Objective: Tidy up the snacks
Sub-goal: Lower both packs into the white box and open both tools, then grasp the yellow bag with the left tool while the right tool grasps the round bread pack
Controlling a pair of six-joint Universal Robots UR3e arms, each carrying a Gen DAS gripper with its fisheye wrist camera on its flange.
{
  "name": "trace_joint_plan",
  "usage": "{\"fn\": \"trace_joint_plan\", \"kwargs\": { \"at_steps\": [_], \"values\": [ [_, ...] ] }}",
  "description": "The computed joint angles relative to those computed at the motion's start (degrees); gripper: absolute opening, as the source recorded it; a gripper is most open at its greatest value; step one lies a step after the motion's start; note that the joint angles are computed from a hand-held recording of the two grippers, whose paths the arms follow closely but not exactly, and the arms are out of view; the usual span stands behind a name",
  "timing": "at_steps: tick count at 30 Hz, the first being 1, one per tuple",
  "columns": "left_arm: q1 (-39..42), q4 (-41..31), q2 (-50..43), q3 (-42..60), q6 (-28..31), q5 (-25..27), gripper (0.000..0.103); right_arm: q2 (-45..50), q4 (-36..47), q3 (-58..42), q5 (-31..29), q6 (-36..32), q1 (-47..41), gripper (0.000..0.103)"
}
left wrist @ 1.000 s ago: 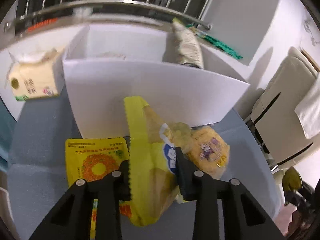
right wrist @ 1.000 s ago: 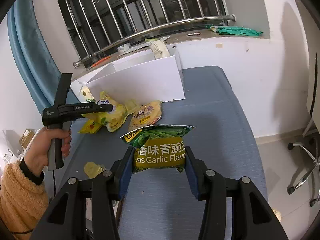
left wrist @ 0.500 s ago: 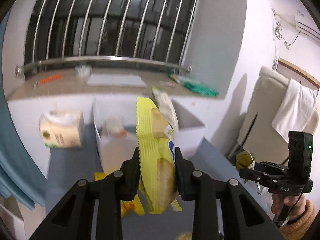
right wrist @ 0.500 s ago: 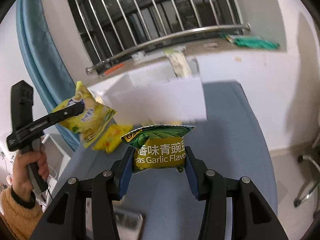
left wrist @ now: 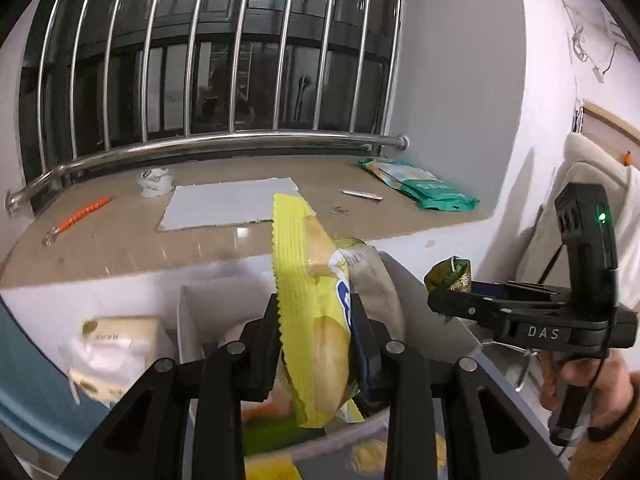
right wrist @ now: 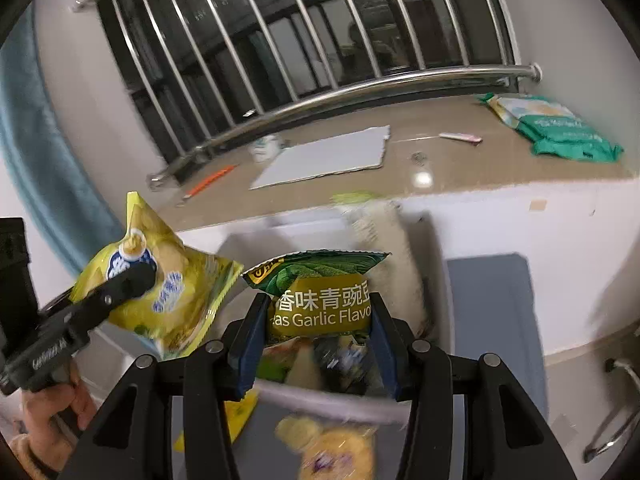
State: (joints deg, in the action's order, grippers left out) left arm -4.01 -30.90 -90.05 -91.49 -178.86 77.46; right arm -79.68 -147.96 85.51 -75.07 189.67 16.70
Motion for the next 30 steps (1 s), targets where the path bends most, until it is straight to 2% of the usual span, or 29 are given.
{"fn": "trace_joint_plan", "kwargs": {
  "at_steps": [1, 2, 3, 4, 6, 8, 14, 17, 24, 27, 30],
  "values": [
    [-0.39, -0.44, -2.13, 2.0, 0.03, 0.71, 0.044, 1.19, 0.9, -1.61, -0.03, -0.15, -0.25, 0.054],
    [-0.85, -1.86, -4.04, 4.19, -0.34, 1.83, 0.053, 1.83, 1.73, -2.65, -0.34, -0.21, -0.46, 0.06],
    [-0.97, -3.09, -4.98, 5.38, -0.34, 1.98, 0.088, 2.86, 3.47, -4.38, -1.84, 0.23, -0.31, 0.086],
    [-0.82, -3.34, -5.48, 5.53, -0.54, 1.77, 0.103, 3.2, 4.28, -5.06, -2.95, 0.84, -0.36, 0.1],
    [-0.63, 0.61, -3.51, 1.16, -0.67, 2.15, 0.103, 1.55, 0.76, -1.56, -2.52, 2.18, -1.49, 0.103],
    [-0.28, 0.22, -2.36, -0.35, -0.17, 1.25, 0.103, -0.11, -0.75, 1.04, -0.9, 1.71, -2.53, 0.103],
    [-1.57, 1.19, 2.95, -5.97, 1.65, 5.56, 0.103, -5.48, -3.89, 7.07, -3.15, -1.74, -1.35, 0.103],
    [-0.95, 1.15, 7.3, -9.21, 2.56, 5.54, 0.103, -9.39, -5.44, 10.92, -3.97, -3.25, -0.14, 0.103],
    [-0.77, -0.73, 26.32, -24.09, 3.74, 5.48, 0.103, -24.53, -12.06, 28.76, -6.83, -5.23, 4.28, 0.103],
    [-2.82, -1.66, 33.74, -30.03, 2.46, 7.37, 0.103, -31.29, -14.8, 37.64, -9.3, -3.57, 6.65, 0.103],
    [-3.12, -4.75, 44.62, -37.79, -0.08, 6.01, 0.103, -36.92, -16.57, 46.06, -12.39, -0.15, 9.85, 0.103]
  ]
}}
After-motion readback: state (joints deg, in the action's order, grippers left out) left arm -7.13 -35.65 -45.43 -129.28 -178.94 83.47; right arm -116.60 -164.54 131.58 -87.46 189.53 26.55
